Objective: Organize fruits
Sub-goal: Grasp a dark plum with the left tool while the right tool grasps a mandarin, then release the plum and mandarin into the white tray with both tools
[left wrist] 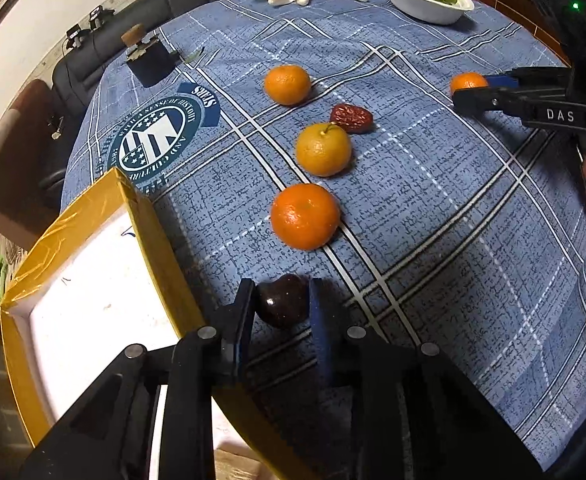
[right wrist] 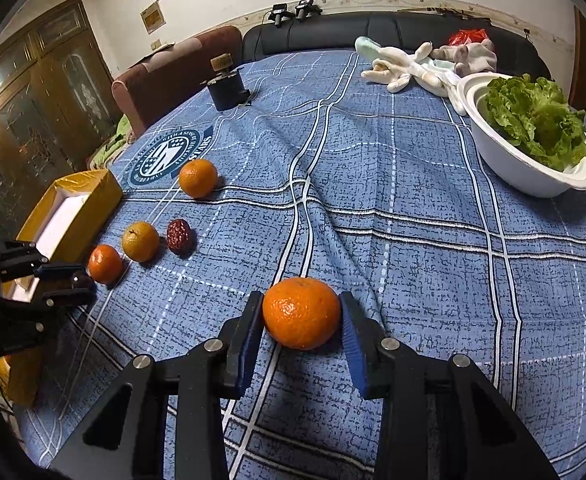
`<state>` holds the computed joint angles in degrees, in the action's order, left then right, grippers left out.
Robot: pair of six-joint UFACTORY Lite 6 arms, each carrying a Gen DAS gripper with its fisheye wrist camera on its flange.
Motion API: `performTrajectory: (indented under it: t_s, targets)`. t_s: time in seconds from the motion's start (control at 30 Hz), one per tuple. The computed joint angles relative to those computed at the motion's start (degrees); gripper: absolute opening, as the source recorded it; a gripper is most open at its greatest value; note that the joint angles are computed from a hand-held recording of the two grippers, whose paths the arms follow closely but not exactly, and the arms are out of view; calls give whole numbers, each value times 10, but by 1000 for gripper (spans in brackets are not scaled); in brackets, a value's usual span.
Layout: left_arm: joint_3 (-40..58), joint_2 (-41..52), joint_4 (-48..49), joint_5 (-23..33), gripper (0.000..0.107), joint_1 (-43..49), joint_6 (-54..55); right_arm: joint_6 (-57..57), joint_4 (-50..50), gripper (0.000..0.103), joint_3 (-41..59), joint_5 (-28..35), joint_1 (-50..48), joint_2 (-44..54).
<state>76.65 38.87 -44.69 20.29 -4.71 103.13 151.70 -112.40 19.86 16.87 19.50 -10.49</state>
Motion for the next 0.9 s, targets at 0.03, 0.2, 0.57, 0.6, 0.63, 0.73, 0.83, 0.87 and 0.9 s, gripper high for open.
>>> performTrajectory:
  t_s: [0.03,0.2,0.57,0.6,0.63,0.73,0.83,0.87,0.9]
  targets:
    - [2,0,0,8,24,3,-5,7,-5,38,-4,-4,-1,-8]
    - [-25,-42,-75,86,24,45,44,9,2,38,-12,-16,12,-54]
    - [-95,-162,-178,256,24,254,187,-134,171,37,203,21,191,58]
    - [-86,-155,-182,258,24,272,198,-154,185,37,245,24,208,92]
    - [-83,-151,-189,256,24,281,205,-176,201,37,289,26,223,129]
    - [-33,-104,-185,254,24,322,197,-249,249,37,425,17,256,246]
    - [15,-52,-167,244,24,350,171,-360,343,37,560,8,277,361]
    - [32,-32,-161,236,24,357,162,-389,368,37,594,0,276,391]
    - [40,-20,-159,229,24,361,159,-428,407,37,634,-6,279,427]
